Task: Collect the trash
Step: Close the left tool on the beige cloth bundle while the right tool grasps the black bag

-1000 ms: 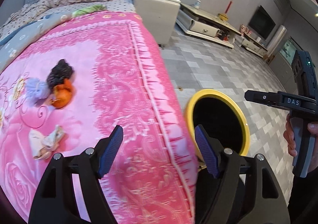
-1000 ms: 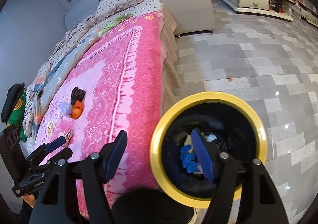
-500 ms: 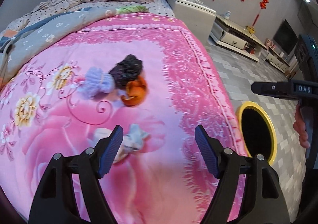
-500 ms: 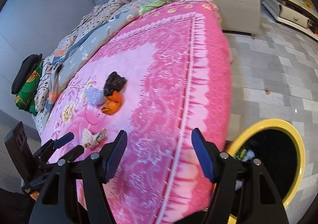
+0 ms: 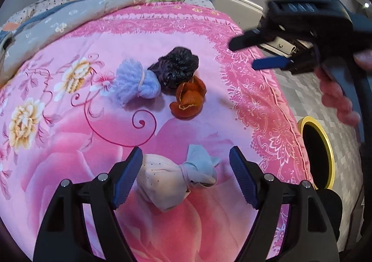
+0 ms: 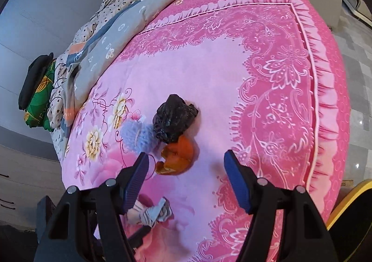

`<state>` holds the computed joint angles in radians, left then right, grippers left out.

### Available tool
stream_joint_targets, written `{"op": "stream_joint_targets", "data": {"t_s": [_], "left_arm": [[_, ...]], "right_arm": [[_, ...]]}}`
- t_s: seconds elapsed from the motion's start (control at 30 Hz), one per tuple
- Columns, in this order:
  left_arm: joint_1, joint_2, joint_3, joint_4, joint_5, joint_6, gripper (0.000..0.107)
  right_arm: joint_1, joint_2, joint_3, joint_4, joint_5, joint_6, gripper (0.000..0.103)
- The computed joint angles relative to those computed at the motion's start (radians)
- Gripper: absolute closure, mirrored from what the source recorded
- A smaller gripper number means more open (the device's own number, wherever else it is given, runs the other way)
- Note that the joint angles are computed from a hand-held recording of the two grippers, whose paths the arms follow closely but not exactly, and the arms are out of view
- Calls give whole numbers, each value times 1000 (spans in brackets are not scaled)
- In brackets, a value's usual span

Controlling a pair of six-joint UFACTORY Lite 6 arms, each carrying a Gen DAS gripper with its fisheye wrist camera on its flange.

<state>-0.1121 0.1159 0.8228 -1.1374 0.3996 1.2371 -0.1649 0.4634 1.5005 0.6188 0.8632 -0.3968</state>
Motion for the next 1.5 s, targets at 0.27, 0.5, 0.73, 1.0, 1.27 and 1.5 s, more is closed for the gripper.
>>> {"op": "stream_joint_targets", "data": {"t_s": [0.27,0.5,0.73,1.0,1.27,1.5], "left_arm": [[-9,88,33,-117,-32,134,36],[-37,127,41,-173,-70,220,43],[-87,152,31,-314,-159,364,58],[-99,128,3,-500,-178,556,77],[-40,64,-22,-362,-81,404,80],[-11,-14,-73,-304,-58,320,80]], "right_arm": [[84,357,400,-52,80,157,39],[122,600,694,-96,161,270,39],[163,774,953,-168,222,355,44],[182,798,995,-192,198,361,59],[181,645,785,-163,112,307,61],[149,488,609,-119,63,260,61]]}}
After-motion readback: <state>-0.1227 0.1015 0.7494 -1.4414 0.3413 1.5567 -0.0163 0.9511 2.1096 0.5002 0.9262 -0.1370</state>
